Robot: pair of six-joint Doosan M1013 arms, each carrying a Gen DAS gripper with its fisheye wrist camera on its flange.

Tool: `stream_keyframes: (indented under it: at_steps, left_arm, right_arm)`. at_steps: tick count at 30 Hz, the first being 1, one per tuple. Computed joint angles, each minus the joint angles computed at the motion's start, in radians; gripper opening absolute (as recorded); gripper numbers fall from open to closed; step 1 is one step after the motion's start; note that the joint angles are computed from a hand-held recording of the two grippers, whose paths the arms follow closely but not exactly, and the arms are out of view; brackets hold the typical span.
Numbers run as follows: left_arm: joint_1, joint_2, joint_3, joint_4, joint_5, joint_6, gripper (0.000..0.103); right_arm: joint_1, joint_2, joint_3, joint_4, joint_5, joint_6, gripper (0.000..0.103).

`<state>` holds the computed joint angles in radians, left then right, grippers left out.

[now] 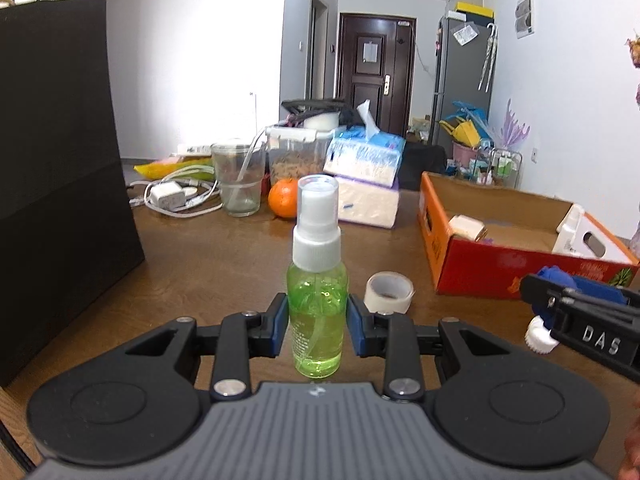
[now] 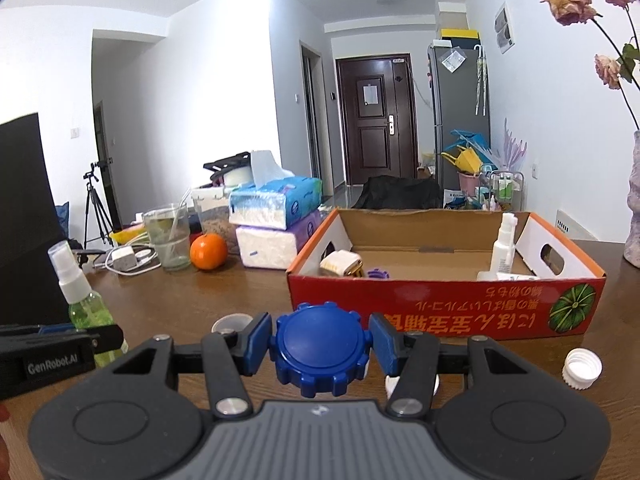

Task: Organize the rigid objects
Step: 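Carry the green spray bottle and blue cap over the cardboard box with both grippers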

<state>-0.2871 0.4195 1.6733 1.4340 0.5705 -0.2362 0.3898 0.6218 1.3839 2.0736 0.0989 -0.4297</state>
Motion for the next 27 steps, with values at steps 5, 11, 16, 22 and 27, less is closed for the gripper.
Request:
stream_keyframes:
  at_steps: [5,11,16,22,27]
  left_arm:
    - [-0.011,0.007,-0.025,0.021,0.000,-0.010,0.032]
    - [-0.020,0.022,-0.058,0.020,-0.014,-0.010,0.032]
    - [-0.027,0.035,-0.086,0.025,-0.023,-0.009,0.032]
    - [-0.036,0.056,-0.127,0.027,-0.030,-0.010,0.032]
    - [-0.041,0.073,-0.156,0.041,-0.039,-0.024,0.032]
  right_arm:
    - [-0.012,-0.003,0.002,0.130,0.012,-0.124,0.053]
    - [-0.028,-0.007,0.002,0.266,0.028,-0.244,0.053]
    - [-0.039,-0.003,-0.006,0.347,0.029,-0.317,0.053]
    - [-0.051,0.002,-0.016,0.427,0.037,-0.394,0.053]
    - [-0.063,0.008,-0.028,0.459,0.036,-0.423,0.053]
